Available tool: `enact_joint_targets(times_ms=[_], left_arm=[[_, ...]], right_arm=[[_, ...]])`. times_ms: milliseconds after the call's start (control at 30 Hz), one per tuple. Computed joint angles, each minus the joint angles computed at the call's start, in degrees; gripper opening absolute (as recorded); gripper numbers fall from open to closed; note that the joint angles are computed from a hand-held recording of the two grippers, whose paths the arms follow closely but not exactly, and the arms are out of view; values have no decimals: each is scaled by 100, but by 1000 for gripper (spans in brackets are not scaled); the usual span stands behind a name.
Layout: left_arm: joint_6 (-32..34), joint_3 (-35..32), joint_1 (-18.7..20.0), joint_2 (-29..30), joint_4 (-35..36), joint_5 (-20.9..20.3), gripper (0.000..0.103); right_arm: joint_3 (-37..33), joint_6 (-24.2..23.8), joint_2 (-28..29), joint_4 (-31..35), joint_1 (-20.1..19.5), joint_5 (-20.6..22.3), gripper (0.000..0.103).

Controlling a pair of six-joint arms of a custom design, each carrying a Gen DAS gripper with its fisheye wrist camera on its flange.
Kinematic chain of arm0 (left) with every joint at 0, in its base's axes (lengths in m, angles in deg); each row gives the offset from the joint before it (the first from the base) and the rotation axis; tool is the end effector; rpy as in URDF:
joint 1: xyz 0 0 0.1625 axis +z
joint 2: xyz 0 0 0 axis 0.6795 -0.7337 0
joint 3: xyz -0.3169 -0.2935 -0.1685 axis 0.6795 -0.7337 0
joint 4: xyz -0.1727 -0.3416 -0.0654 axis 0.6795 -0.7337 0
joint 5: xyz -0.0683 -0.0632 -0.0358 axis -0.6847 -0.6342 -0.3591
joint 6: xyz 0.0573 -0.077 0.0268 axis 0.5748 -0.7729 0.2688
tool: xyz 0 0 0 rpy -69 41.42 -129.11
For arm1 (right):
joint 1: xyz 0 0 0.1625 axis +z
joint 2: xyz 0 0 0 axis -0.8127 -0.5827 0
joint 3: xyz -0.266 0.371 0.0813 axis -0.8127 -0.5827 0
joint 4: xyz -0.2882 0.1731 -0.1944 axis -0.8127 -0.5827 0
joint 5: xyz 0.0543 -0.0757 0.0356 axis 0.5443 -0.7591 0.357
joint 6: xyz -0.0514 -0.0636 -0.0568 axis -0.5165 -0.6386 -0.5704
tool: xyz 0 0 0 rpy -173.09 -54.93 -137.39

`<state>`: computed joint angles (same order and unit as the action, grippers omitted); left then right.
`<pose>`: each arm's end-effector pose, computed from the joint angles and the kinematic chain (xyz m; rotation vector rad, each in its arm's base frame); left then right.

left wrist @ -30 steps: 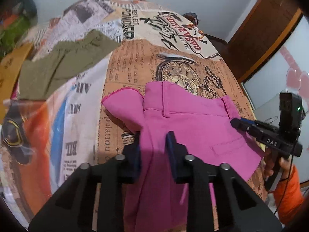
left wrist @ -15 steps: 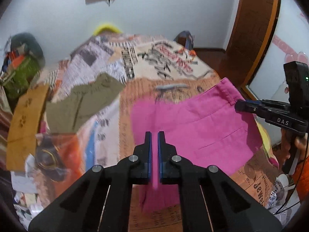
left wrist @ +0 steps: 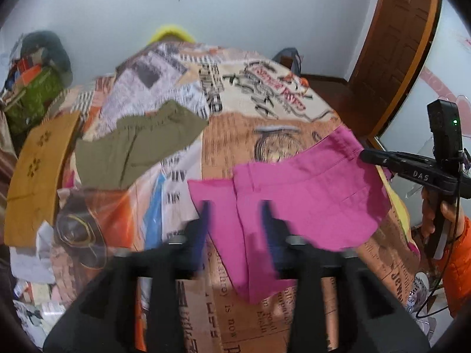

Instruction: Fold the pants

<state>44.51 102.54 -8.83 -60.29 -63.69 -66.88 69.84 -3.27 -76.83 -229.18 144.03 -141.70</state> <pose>-0.4556 -0.5447 0.0887 0.6997 2.4499 -0.6006 0.1063 -0.4926 0.4488 0.4509 -2.6398 0.7607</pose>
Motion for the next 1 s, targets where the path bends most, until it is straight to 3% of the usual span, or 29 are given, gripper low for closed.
enact_joint_targets(times_ms=[133, 167, 267, 300, 467, 600, 767, 867, 933, 1000], left_arm=[[-159, 26, 136, 79, 61, -244, 65], [-232, -4, 186, 115, 131, -335, 67], [-476, -60, 346, 214, 239, -643, 69], [-545, -86, 390, 243, 286, -730, 69], [-724, -104, 610, 338, 115, -1106, 74], [-697, -129, 687, 371, -82, -1241, 77], [-557, -299, 714, 467, -52, -1334, 77], [-518, -404, 753, 542, -90, -1454, 77], [-484, -481, 774, 613, -73, -1462, 77], [-455, -530, 777, 659, -60, -1433, 77]], right_arm=[[-3, 30, -19, 141, -155, -213, 11], [-14, 49, -23, 231, -221, -231, 15], [43, 96, -47, 270, -317, -278, 42], [99, 61, -57, 198, -343, -308, 45], [161, -21, 1, 372, -462, -288, 45], [177, -45, 176, 383, -544, -335, 48], [89, 103, 224, 459, -747, 35, 52], [65, 102, 214, 374, -725, -88, 52], [46, 49, 211, 376, -736, -152, 56], [18, 92, 228, 442, -802, -146, 67]])
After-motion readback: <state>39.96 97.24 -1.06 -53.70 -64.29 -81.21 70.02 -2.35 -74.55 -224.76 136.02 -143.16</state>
